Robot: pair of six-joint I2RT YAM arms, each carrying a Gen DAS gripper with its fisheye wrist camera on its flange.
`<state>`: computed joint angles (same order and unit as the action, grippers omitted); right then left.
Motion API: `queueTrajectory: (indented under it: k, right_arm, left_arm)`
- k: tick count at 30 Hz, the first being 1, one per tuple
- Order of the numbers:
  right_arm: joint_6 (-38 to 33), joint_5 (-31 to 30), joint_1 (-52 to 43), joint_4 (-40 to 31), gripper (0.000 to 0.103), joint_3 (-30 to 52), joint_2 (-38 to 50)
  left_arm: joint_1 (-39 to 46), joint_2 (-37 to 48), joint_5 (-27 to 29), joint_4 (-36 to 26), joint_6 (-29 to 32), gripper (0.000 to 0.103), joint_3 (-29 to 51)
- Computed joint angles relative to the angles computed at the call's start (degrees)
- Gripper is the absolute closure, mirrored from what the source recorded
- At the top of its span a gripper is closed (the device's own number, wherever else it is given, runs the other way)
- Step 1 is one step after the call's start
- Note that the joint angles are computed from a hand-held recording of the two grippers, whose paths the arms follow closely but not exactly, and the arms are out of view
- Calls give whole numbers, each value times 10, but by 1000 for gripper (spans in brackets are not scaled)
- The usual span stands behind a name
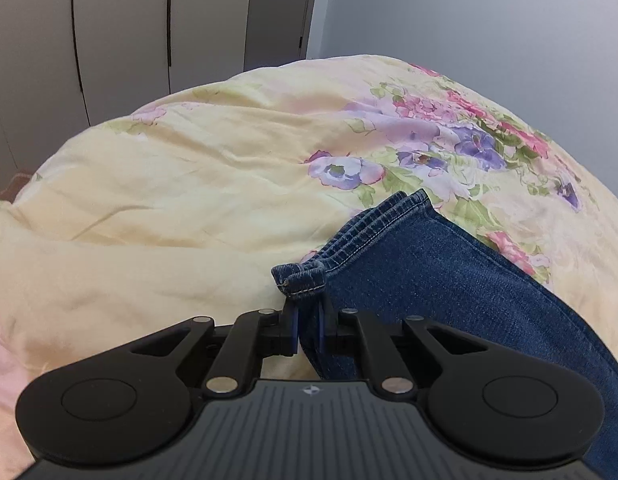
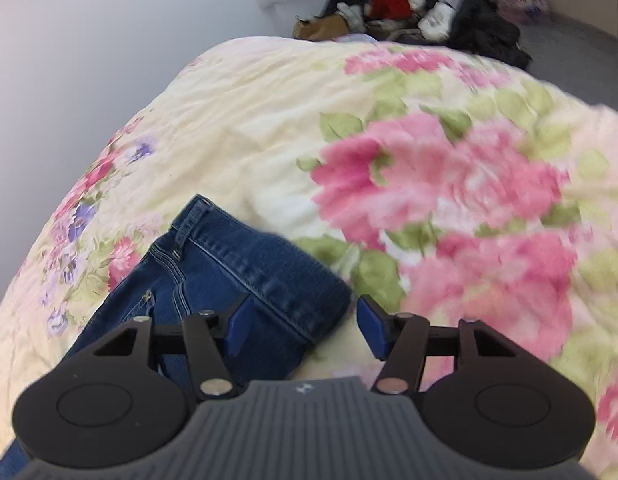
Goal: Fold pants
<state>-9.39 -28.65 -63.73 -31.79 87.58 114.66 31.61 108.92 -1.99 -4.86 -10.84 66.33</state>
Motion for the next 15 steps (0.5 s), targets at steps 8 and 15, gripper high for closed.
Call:
queueTrajectory:
  k: [8, 15]
  right_arm:
    - [-119, 50, 128, -21, 57, 170, 96]
    - [-110, 86, 167, -101, 48, 347, 220]
  left_arm:
    - [-34, 31, -72, -11, 13, 93, 14]
    - [-23, 31, -56, -22, 43, 79, 25]
